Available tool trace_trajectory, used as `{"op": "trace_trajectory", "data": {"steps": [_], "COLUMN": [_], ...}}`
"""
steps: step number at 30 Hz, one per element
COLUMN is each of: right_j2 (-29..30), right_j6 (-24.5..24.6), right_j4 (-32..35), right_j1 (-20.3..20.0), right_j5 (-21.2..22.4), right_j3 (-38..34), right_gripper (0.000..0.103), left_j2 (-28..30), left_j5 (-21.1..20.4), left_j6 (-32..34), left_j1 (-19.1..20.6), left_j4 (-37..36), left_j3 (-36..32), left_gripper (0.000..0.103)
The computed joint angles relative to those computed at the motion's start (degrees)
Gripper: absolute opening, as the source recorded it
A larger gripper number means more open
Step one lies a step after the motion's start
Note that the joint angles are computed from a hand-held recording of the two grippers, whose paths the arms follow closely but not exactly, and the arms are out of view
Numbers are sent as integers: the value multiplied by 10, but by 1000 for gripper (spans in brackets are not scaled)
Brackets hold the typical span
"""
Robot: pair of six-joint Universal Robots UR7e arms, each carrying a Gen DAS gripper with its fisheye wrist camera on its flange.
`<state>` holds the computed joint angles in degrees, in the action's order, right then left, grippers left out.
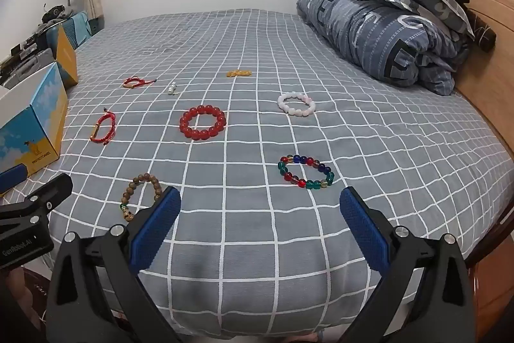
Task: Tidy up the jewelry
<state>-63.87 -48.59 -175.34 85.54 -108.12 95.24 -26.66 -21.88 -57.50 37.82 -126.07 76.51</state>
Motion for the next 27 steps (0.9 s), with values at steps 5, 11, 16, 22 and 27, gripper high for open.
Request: {"op": "trace_trajectory", "data": {"steps": [5, 11, 16, 22, 27], "right_j2": [-1, -4, -5, -7, -6], "right_j6": [-2, -2, 4, 7, 5], "right_j4": [-3, -15, 12, 14, 12], "right_j1": [-2, 0, -3, -4, -5], "right_j5": [3, 6, 14, 17, 22], "right_j3": [3, 16, 6, 7, 7], "right_gripper": [95, 95, 94, 93, 93], "left_j2": [1, 8, -1, 3, 7], "left_j5": [-2, 8, 13, 15, 22], "left_j6": [-11, -16, -6, 3, 16], "left_j1": [1, -3, -5, -7, -10], "left_j4": [26, 33, 8, 5, -12], "left_j3": [-8, -15, 3, 0, 1], "left_gripper": [97, 97, 97, 97, 97]}}
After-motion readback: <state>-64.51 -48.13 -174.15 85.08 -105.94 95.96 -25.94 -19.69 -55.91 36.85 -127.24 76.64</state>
